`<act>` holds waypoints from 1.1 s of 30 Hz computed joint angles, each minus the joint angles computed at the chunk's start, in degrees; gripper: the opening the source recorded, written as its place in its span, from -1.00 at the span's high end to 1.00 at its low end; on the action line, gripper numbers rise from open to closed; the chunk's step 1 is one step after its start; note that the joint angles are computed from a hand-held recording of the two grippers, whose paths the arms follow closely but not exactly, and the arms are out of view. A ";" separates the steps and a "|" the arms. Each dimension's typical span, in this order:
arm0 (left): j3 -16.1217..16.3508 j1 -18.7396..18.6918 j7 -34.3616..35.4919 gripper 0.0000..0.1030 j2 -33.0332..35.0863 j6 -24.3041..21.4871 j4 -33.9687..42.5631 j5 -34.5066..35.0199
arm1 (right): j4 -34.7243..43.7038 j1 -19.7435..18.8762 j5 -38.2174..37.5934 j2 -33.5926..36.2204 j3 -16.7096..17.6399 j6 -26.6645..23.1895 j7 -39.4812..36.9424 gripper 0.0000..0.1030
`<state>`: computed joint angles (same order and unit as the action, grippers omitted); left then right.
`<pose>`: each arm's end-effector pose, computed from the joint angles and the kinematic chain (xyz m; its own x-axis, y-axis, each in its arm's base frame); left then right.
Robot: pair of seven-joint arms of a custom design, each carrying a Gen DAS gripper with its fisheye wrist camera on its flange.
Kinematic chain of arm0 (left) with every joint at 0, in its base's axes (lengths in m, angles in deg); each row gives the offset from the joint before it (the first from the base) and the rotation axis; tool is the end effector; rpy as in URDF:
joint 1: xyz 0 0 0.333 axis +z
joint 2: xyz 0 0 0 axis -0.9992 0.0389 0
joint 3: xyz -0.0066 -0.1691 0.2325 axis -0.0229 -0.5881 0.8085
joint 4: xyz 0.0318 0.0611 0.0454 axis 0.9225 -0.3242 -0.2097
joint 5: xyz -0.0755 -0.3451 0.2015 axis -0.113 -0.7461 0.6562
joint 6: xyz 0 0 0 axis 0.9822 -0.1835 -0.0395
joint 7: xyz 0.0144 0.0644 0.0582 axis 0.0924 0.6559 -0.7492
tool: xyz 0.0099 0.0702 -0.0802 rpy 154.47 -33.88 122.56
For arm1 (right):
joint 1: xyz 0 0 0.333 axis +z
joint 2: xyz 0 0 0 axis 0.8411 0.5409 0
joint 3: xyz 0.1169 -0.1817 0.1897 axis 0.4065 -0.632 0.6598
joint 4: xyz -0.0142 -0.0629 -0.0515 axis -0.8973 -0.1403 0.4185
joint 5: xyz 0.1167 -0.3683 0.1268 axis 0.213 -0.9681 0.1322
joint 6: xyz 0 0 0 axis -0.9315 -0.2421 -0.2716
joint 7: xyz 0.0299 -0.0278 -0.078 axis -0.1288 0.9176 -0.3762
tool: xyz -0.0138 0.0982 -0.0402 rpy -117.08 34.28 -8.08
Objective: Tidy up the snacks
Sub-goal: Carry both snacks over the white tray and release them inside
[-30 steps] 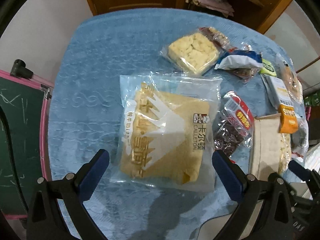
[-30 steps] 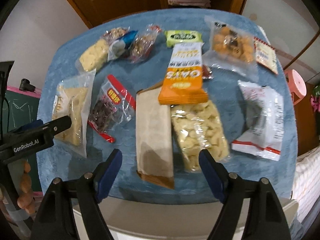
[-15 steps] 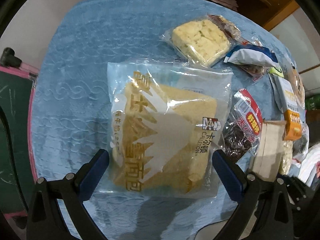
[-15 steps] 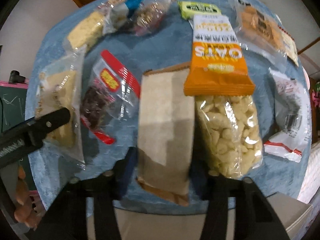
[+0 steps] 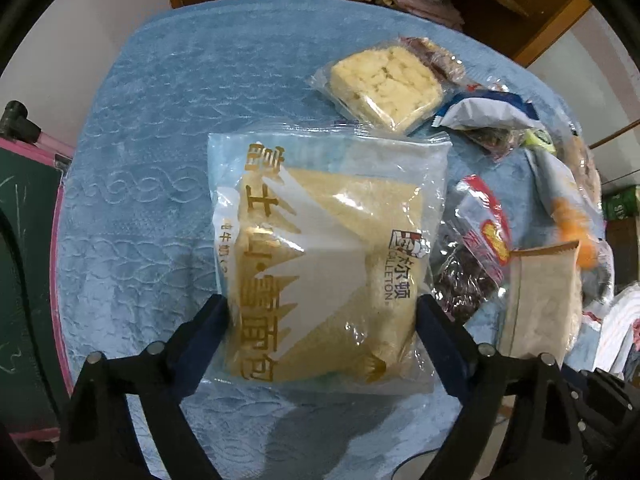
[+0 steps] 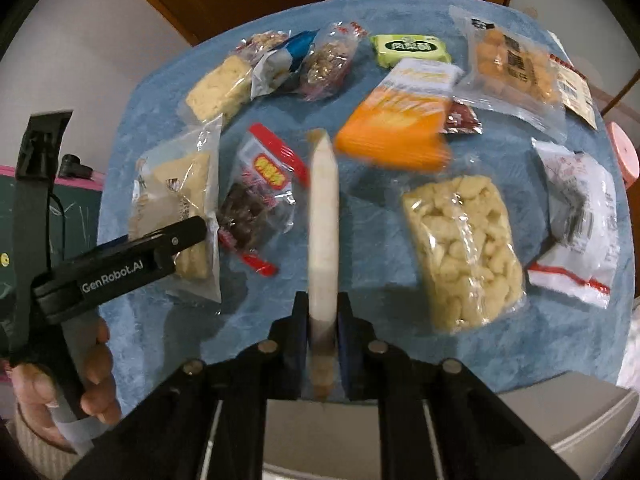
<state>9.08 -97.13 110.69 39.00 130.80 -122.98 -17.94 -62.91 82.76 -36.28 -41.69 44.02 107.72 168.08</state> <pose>0.5622 -0.2197 0.4537 -0.0699 -0.9884 0.1351 -0.9861 0.0480 -0.1588 0.5147 0.3688 0.4828 -0.1388 -0.9601 -0.2427 -0.9778 0.1717 -0.1200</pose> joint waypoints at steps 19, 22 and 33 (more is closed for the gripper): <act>3.22 -4.69 0.48 -0.19 -20.71 2.14 -6.74 -1.42 | -8.23 1.66 -2.34 -15.35 -1.06 6.72 -0.12 0.75; 3.34 -6.37 -0.05 -0.18 -25.42 0.84 -6.85 -0.75 | -10.51 2.44 -3.41 -19.90 -1.24 7.36 0.17 0.76; 1.79 -15.03 -4.32 -0.12 -39.87 -7.77 -9.76 1.22 | -18.69 5.87 -7.08 -36.20 -1.23 1.42 2.17 0.75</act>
<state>10.87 -112.16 106.37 -0.87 123.03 -132.75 -16.72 -81.60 88.64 -43.37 -77.89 42.78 109.14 170.25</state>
